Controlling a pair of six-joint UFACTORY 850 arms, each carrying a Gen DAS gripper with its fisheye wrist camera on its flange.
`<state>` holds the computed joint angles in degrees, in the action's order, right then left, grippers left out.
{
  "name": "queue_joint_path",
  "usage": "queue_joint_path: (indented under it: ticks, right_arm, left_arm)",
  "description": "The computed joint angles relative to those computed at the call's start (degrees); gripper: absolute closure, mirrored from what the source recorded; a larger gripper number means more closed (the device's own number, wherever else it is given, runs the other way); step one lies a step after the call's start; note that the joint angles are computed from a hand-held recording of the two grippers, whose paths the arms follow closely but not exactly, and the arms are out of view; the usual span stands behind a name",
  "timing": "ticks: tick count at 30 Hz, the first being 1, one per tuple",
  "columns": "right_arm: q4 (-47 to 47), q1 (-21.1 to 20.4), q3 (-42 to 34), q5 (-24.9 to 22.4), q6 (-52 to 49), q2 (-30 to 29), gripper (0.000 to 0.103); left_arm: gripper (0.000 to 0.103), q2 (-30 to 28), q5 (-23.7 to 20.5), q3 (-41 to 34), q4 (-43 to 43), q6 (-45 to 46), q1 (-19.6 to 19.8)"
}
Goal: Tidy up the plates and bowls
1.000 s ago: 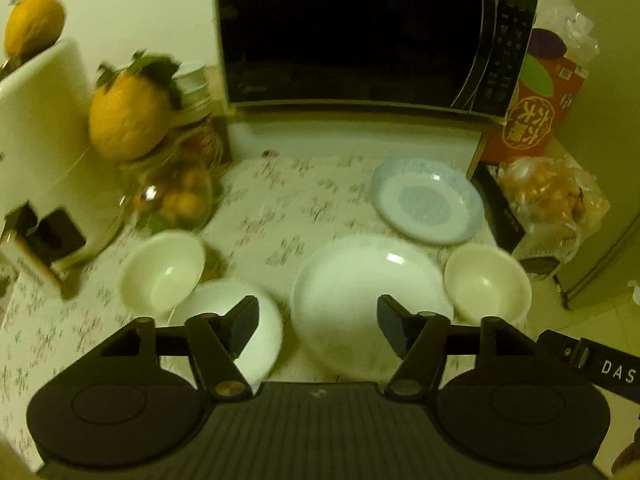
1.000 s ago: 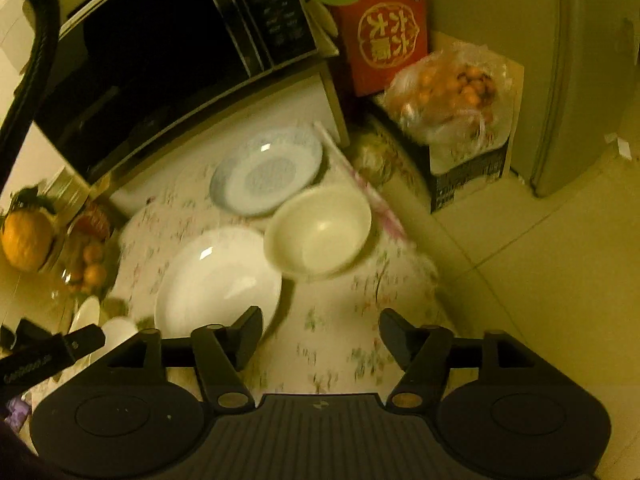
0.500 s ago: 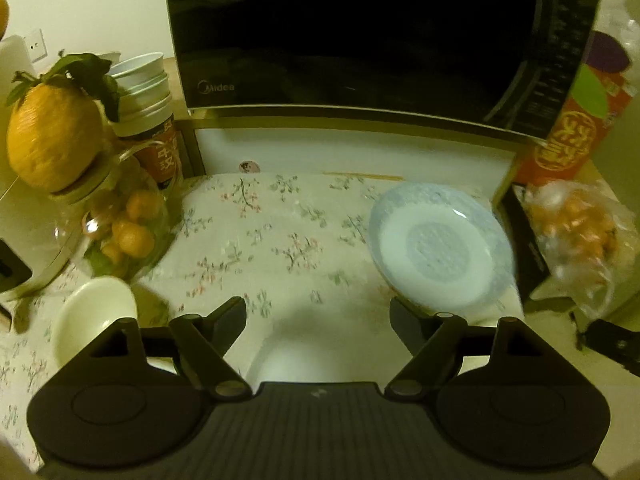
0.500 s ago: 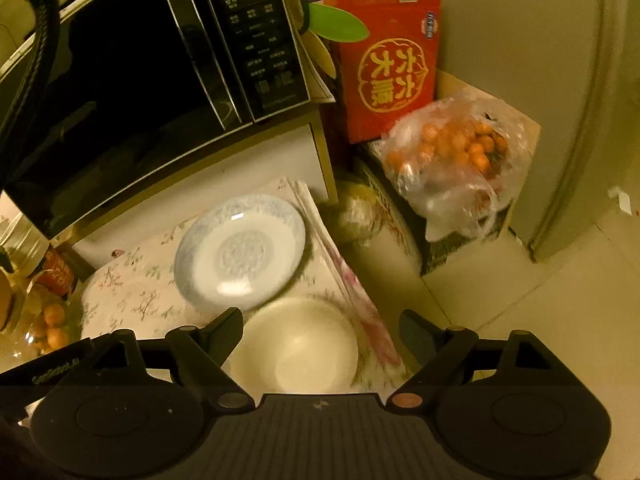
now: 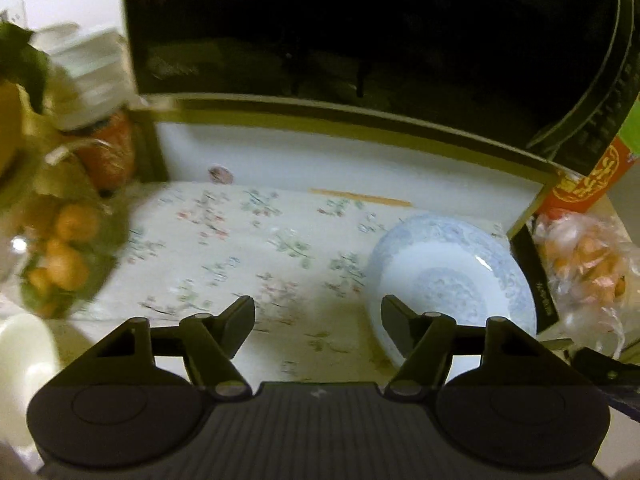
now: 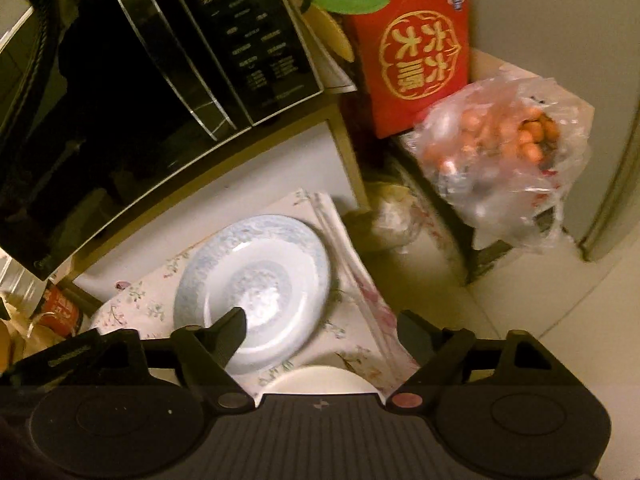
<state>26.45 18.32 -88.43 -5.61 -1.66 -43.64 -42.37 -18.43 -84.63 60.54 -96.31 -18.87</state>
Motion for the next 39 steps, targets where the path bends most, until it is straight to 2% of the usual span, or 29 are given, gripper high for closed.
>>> queue_joint_path:
  ticks: [2, 5, 12, 21, 24, 27, 30, 33, 36, 38, 39]
  right_arm:
    - [7.81, -0.06, -1.57, -0.84, -7.92, -1.46, 0.033]
    - [14.75, -0.28, -3.35, -1.48, -14.12, -3.32, 0.039]
    - [15.36, -0.83, -6.67, -1.92, -13.74, -6.23, 0.051]
    - [23.63, -1.32, -9.81, -3.96, -20.32, -9.47, 0.069]
    - [21.74, -1.20, -10.42, -3.78, -17.90, -10.13, 0.072]
    - [15.30, -1.16, -11.21, -4.16, -11.48, -10.86, 0.076]
    - [15.24, -1.27, -11.66, -4.75, -10.99, -11.41, 0.079]
    - [17.70, -1.22, -11.92, -5.04, -13.53, -11.73, 0.081]
    - [16.36, -1.16, -12.60, -5.60, -12.23, -12.32, 0.083]
    - [14.17, -1.03, -13.11, -5.97, -10.04, -12.78, 0.088]
    - [13.40, -0.95, -13.28, -6.06, -9.30, -12.96, 0.090]
  left_arm:
    - [0.041, -1.00, 1.68, -0.70, -1.09, 1.17, 0.38]
    - [0.041, -2.09, 3.26, -1.48, -1.54, 2.19, 0.82]
    - [0.041, -4.03, 5.49, -2.98, -0.24, 1.08, 1.74]
    - [0.058, -6.93, 6.29, -5.71, -8.07, 9.89, 1.96]
    - [0.061, -7.65, 7.02, -6.12, -10.79, 12.29, 2.21]
    - [0.062, -7.92, 7.60, -6.09, -7.55, 9.64, 2.16]
    - [0.069, -8.03, 8.46, -6.18, -6.76, 9.01, 2.28]
    - [0.071, -8.19, 8.90, -6.33, -6.40, 8.38, 2.34]
    - [0.073, -8.25, 9.41, -6.18, -3.58, 5.74, 2.34]
    - [0.080, -8.33, 10.35, -6.10, -0.77, 3.01, 2.36]
    - [0.088, -8.36, 11.28, -6.01, 1.41, 1.02, 2.40]
